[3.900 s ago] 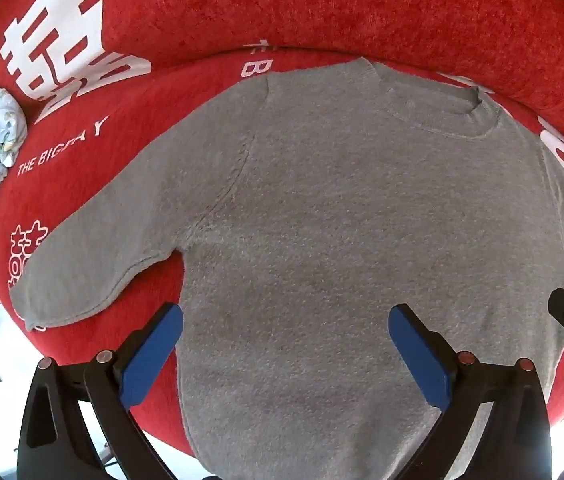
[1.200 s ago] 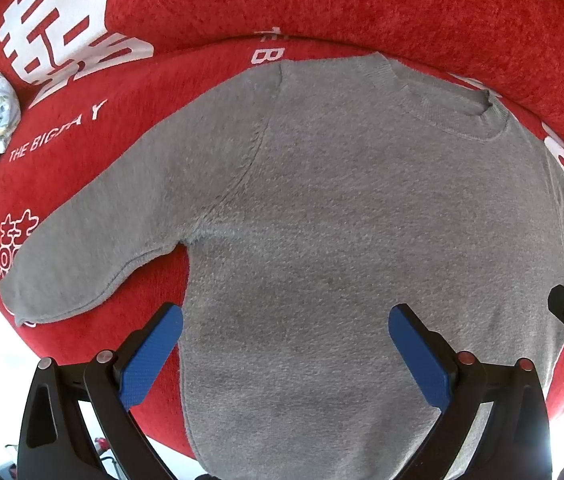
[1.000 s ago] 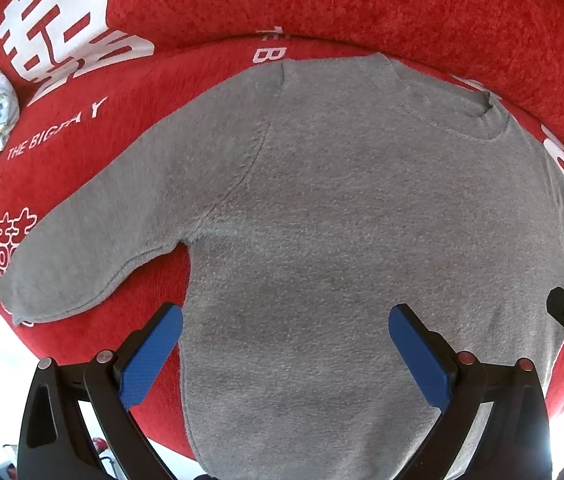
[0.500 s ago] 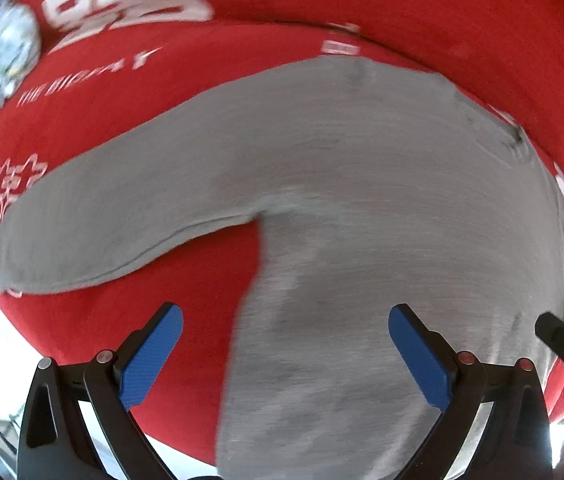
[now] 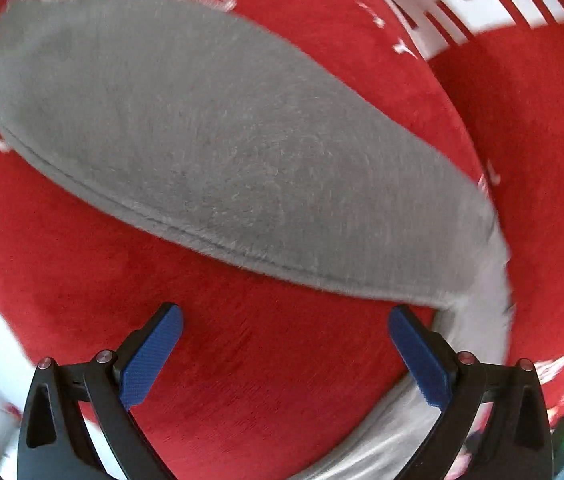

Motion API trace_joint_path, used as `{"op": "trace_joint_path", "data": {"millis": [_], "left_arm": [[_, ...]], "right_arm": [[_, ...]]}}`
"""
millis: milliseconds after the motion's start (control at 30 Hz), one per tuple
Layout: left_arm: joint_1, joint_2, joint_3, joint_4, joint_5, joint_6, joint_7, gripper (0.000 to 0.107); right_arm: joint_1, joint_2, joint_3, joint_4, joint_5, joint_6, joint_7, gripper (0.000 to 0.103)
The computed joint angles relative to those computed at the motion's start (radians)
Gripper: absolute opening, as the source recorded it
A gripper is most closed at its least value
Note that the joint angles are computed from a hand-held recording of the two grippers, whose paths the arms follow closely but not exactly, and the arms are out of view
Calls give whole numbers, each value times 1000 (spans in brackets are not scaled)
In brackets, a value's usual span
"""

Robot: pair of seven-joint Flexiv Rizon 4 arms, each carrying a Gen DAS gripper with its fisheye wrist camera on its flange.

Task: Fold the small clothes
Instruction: 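Grasp the sleeve nearest the left tool with the left tool and lift, then fold the held sleeve and side across the sweatshirt body with the left tool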

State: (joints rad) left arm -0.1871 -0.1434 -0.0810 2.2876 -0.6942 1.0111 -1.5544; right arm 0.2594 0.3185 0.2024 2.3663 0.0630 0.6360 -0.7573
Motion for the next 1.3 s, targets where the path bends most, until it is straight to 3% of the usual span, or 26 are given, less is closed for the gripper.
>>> {"op": "trace_joint_path", "data": {"millis": [200, 333, 400, 433, 467, 500, 533, 567, 733, 867, 933, 1133, 1300], "left_arm": [[26, -36, -33, 16, -279, 80, 195, 103], [29, -45, -25, 1, -351, 117, 204, 103], [46, -28, 21, 7, -240, 129, 173, 84], [54, -25, 35, 7, -180, 120, 154, 63], [61, -24, 37, 6, -147, 112, 150, 33], [78, -27, 42, -4, -121, 84, 165, 18], [90, -30, 44, -11, -99, 65, 176, 11], [101, -24, 43, -2, -109, 69, 213, 11], [62, 1, 28, -35, 43, 129, 157, 11], [40, 17, 7, -100, 129, 152, 214, 11], [12, -29, -39, -190, 199, 153, 174, 11], [-104, -85, -121, -347, 245, 134, 259, 11], [-229, -205, -159, -502, 364, 70, 276, 11]], "right_arm": [[23, -9, 17, -15, 3, 8, 15, 103], [34, -13, 20, -22, 7, 9, 22, 103], [35, -7, 18, -21, 13, 5, 21, 103], [36, -4, 19, -19, 15, 5, 23, 103], [36, -1, 18, -17, 18, 3, 24, 103], [36, 3, 18, -15, 22, 0, 25, 103], [36, 3, 16, -14, 26, 0, 26, 103], [36, 2, 16, -13, 29, 2, 28, 103], [31, 36, 18, 8, 41, 10, 38, 103], [20, 87, 17, 43, 48, 22, 48, 103], [11, 118, 14, 61, 56, 23, 60, 103], [-40, 230, 4, 124, 59, 10, 116, 103], [-115, 368, -9, 189, 47, -52, 166, 103]]}}
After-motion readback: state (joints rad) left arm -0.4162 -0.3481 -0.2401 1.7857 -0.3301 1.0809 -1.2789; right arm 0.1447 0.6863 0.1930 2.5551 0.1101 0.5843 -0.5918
